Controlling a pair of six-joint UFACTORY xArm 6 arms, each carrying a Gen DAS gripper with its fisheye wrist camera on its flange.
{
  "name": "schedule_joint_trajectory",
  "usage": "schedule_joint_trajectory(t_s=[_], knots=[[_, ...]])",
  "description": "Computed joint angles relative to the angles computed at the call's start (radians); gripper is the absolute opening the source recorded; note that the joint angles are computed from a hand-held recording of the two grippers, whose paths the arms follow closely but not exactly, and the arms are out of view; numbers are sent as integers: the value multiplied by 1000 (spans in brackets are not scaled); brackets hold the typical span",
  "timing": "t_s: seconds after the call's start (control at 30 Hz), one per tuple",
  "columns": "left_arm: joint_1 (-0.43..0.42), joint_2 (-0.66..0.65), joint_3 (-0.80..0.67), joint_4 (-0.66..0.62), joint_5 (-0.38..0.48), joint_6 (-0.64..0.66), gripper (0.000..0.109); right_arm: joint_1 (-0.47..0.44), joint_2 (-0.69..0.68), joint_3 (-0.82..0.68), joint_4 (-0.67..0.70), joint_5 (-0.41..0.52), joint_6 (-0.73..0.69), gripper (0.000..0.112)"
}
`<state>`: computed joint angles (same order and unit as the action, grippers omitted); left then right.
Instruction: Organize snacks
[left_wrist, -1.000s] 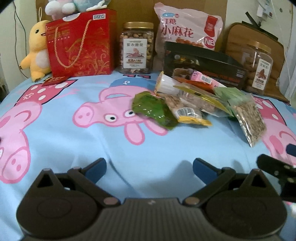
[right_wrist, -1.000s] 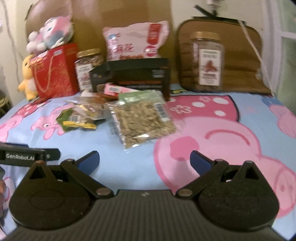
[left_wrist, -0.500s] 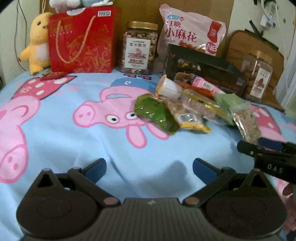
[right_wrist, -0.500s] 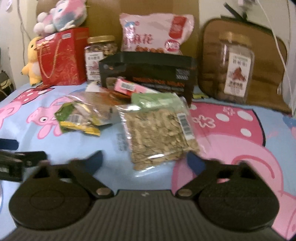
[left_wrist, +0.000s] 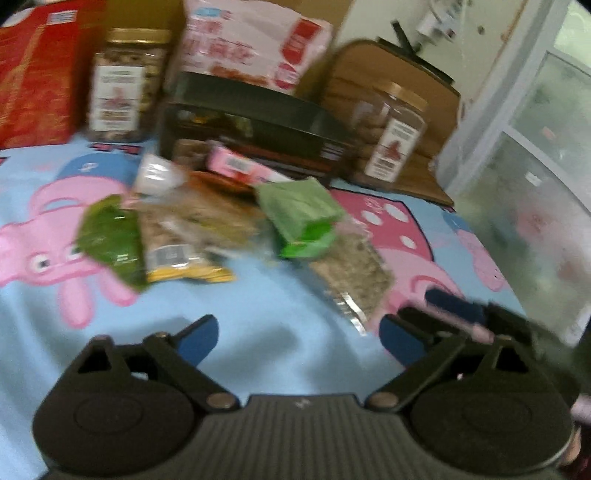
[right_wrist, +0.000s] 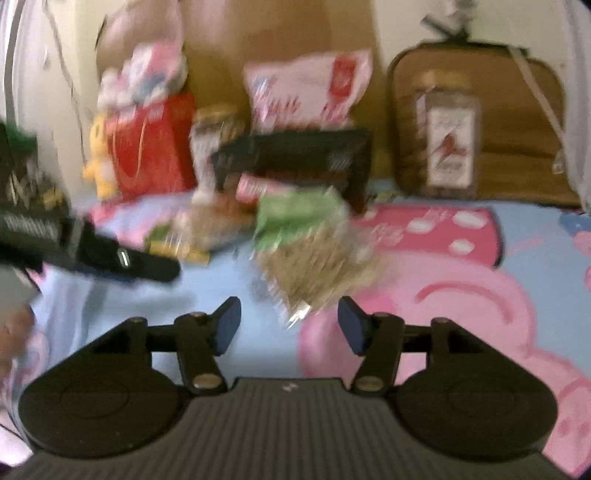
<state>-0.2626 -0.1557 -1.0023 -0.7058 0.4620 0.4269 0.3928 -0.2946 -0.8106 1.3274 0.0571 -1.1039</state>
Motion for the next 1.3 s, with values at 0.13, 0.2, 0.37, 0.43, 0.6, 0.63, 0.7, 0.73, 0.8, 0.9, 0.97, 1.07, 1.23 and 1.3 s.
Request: schedule_joint_trajectory(t_s=[0.13, 0.2, 0.37, 0.43, 0.6, 0.63, 0.7, 0.73, 0.8, 0.9, 0.97, 1.07, 1.23, 1.3], knots=[[-10, 77, -79, -9, 57, -37, 85, -134, 69, -108, 73, 146, 23, 61], [-11, 98, -96, -21, 58, -42, 84, -186, 133, -165, 21, 204, 117, 61], [-25, 147, -121, -102, -8, 6, 83, -280, 262, -272, 122, 444, 163, 60], [-45, 157, -114, -109, -66, 45, 82, -309, 308, -313, 86, 565, 227, 49], [-131, 117, 2, -217, -286, 317, 81, -307, 252, -250, 64, 655, 250, 31], [-137, 103, 17, -217, -296, 331, 81, -295, 230, -225, 77, 639, 245, 30], [-134, 89, 28, -258, -294, 351, 79, -272, 194, -184, 109, 609, 242, 31], [-126, 81, 28, -307, -278, 385, 74, -262, 178, -165, 127, 600, 238, 30], [-114, 74, 29, -370, -268, 412, 67, -240, 144, -128, 163, 559, 238, 30], [-110, 58, 44, -412, -265, 449, 66, -245, 149, -128, 190, 574, 241, 29], [-119, 49, 59, -397, -286, 448, 66, -245, 143, -120, 191, 572, 242, 28], [-129, 45, 71, -372, -312, 434, 66, -241, 129, -104, 195, 569, 232, 28], [-138, 45, 79, -339, -334, 416, 67, -223, 115, -90, 203, 528, 207, 28], [-139, 46, 79, -334, -336, 414, 67, -223, 115, -88, 210, 526, 197, 28]])
